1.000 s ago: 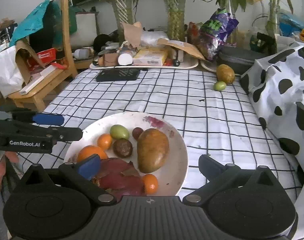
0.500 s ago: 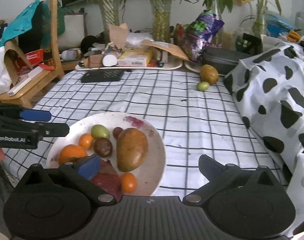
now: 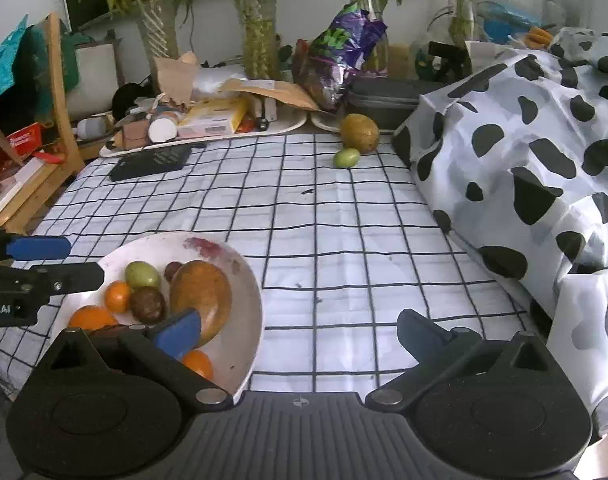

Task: Organize fruits
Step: 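Grasp the small green lime with the left tool while the right tool moves toward the yellow fruit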

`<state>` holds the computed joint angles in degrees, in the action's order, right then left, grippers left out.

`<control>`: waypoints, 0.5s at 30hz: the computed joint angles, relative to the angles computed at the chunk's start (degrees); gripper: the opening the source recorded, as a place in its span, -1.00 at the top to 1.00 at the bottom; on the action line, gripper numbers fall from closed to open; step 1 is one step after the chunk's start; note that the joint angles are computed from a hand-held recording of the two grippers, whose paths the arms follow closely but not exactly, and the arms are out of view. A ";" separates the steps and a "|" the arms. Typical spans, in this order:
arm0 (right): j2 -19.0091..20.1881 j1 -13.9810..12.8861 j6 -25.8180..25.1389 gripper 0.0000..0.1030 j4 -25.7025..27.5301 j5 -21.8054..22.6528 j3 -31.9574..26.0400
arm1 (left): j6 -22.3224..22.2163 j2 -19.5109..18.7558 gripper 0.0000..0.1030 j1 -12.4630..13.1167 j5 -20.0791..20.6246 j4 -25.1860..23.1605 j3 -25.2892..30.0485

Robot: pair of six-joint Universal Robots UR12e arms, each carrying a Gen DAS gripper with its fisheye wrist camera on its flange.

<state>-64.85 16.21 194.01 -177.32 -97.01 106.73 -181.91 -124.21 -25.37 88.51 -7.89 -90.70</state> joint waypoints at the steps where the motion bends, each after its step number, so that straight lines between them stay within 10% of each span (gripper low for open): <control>1: 0.11 -0.02 -0.15 -1.00 -0.09 -0.33 -0.16 | 0.46 -0.15 -0.20 0.00 -0.15 -0.29 0.37; 15: 4.08 -3.56 -0.02 -1.00 -3.24 -2.30 -5.37 | 13.29 -7.55 -0.19 -0.50 -1.91 -6.41 14.13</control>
<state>-60.77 12.64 193.99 -180.57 -99.30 101.36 -168.62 -131.76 -25.88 86.60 -14.31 -76.57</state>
